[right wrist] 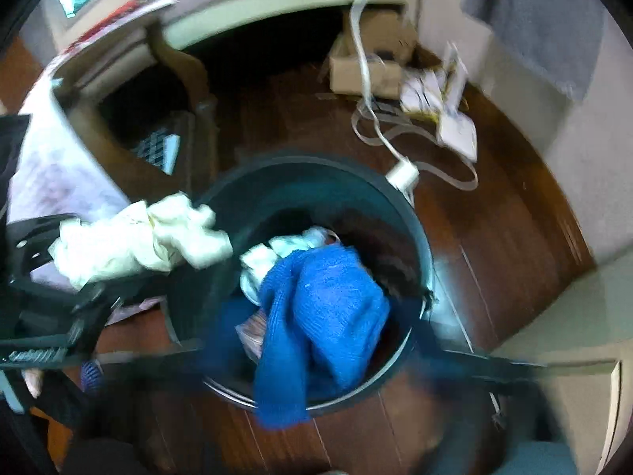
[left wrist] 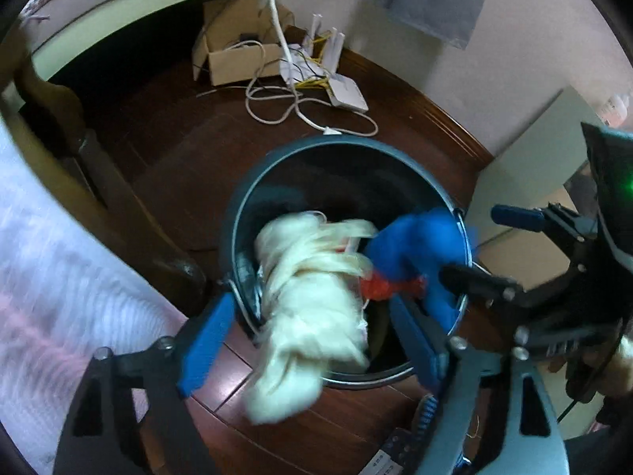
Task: Collect trash
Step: 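Open both tools over the bin to drop the cloths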
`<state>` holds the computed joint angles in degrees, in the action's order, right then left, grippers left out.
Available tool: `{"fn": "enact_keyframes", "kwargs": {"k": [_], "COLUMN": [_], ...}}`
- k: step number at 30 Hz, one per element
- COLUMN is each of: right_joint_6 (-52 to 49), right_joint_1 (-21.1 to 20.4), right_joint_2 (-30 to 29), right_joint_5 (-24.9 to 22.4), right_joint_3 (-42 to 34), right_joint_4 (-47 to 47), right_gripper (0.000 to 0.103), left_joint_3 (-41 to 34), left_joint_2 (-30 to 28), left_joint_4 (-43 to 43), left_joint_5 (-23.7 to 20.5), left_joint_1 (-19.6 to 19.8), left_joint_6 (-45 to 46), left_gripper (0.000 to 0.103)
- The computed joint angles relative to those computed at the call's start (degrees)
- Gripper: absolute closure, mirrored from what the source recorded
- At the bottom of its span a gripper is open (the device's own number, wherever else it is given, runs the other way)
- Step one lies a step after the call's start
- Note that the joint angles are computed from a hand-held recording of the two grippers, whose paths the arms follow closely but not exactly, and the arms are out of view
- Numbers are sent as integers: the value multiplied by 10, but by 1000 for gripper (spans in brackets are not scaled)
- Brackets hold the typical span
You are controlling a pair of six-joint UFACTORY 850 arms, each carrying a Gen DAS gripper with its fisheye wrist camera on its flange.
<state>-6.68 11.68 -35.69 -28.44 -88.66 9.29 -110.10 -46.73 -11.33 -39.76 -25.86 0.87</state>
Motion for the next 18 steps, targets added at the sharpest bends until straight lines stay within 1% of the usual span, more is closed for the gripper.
{"fn": "enact_keyframes", "kwargs": {"k": [2,5,7,9,11,13,18], "right_joint_6": [25,68,84,106,107,131,153], "right_joint_1": [-5,-9,-7,-1,3,10,27], "right_joint_2": [6,13,24,30,38,44,64], "right_joint_5": [8,14,31,32,36,37,41], "right_joint_3": [9,19,33,37,43,48,60], "right_joint_4": [-18,-49,-64,-90,-95,-114,-124], "right_gripper": [0,0,0,0,0,0,0], "left_joint_3": [27,67,96,114,131,136,164], "left_joint_2": [17,42,62,75,88,91,121], "left_joint_4": [46,76,106,120,122,131,147], "left_joint_5": [17,41,62,72,80,84,99], "left_joint_1": [-5,-4,-3,0,3,6,6], "left_joint_6": [-36,-73,-107,-130,-140,-147,-161], "left_gripper": [11,10,10,9,9,9,9]}}
